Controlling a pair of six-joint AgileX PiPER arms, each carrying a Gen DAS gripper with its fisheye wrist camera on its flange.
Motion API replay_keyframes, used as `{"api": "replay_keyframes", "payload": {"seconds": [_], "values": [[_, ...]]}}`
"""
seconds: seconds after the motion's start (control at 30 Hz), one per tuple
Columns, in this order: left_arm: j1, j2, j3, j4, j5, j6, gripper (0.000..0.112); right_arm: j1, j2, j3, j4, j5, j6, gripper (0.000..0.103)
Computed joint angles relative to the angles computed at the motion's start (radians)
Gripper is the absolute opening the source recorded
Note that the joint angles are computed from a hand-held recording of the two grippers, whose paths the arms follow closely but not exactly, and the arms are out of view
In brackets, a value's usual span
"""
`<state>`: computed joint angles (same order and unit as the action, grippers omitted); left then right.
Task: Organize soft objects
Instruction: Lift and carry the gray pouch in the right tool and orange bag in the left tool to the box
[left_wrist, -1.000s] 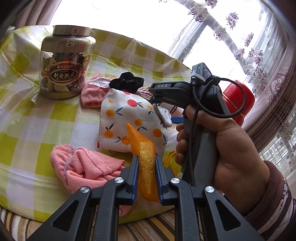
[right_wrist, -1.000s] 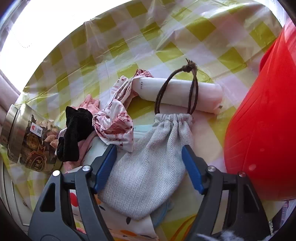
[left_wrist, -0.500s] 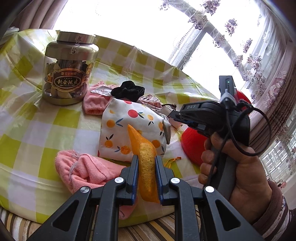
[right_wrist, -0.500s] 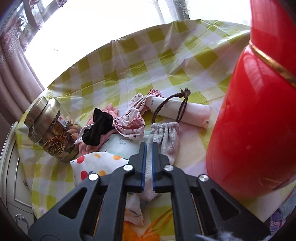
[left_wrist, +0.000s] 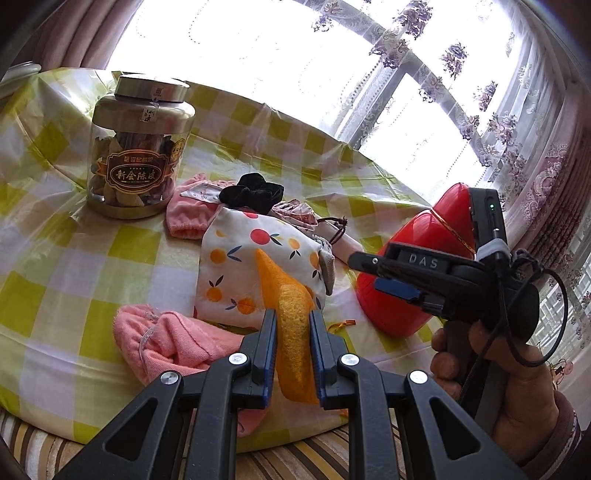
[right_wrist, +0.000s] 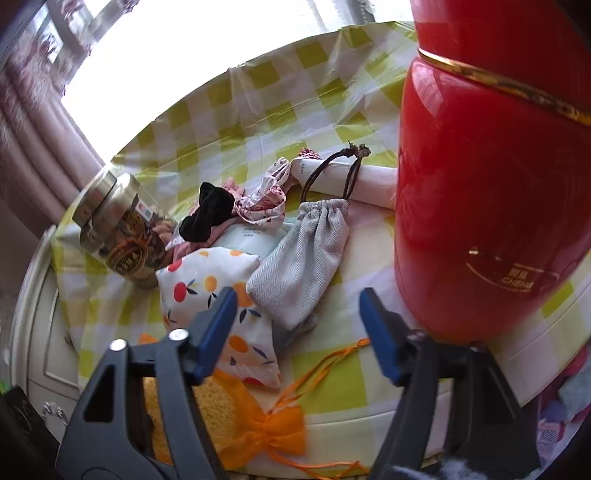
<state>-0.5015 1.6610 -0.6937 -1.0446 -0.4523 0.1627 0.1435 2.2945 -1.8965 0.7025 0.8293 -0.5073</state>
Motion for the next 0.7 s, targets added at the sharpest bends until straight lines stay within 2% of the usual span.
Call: {"api": "replay_keyframes", "payload": {"seconds": [0.1,0.17,0.33,0.37,0.43,0.47,0.5,0.53,0.57,0.63,0.7], "values": [[-0.003,-0.001,0.007,0.008,-0.007,-0.017,0.018,0.001,0.08,-0.125,-0.002,0.082,0.238,0.082],[-0.006,-0.001,0.011,0.011,-0.014,-0.022,0.018,0.02,0.112,-0.169,-0.018,0.058,0.347,0.082],[-0.01,-0.004,0.018,0.018,-0.023,-0.03,0.018,0.063,0.128,-0.167,-0.027,-0.075,0.447,0.081],[-0.009,-0.006,0.023,0.027,-0.024,-0.042,0.018,0.072,0.146,-0.196,-0.053,-0.07,0.478,0.081],[-0.006,-0.01,0.032,0.046,-0.028,-0.067,0.018,0.082,0.209,-0.285,-0.102,0.021,0.571,0.078],[-0.005,-0.013,0.037,0.056,-0.03,-0.08,0.018,0.08,0.223,-0.281,-0.097,0.029,0.581,0.077],[-0.005,-0.015,0.042,0.063,-0.033,-0.089,0.018,0.076,0.21,-0.236,-0.071,-0.002,0.551,0.074],[-0.007,-0.017,0.045,0.064,-0.037,-0.094,0.018,0.076,0.194,-0.198,-0.061,-0.038,0.505,0.039],[-0.008,-0.018,0.048,0.068,-0.041,-0.099,0.018,0.077,0.195,-0.199,-0.074,-0.035,0.491,0.014],[-0.009,-0.018,0.055,0.081,-0.047,-0.115,0.018,0.06,0.154,-0.126,-0.012,-0.071,0.433,0.01],[-0.009,-0.018,0.055,0.083,-0.047,-0.119,0.018,0.057,0.045,0.032,0.041,-0.203,0.285,0.01]]}}
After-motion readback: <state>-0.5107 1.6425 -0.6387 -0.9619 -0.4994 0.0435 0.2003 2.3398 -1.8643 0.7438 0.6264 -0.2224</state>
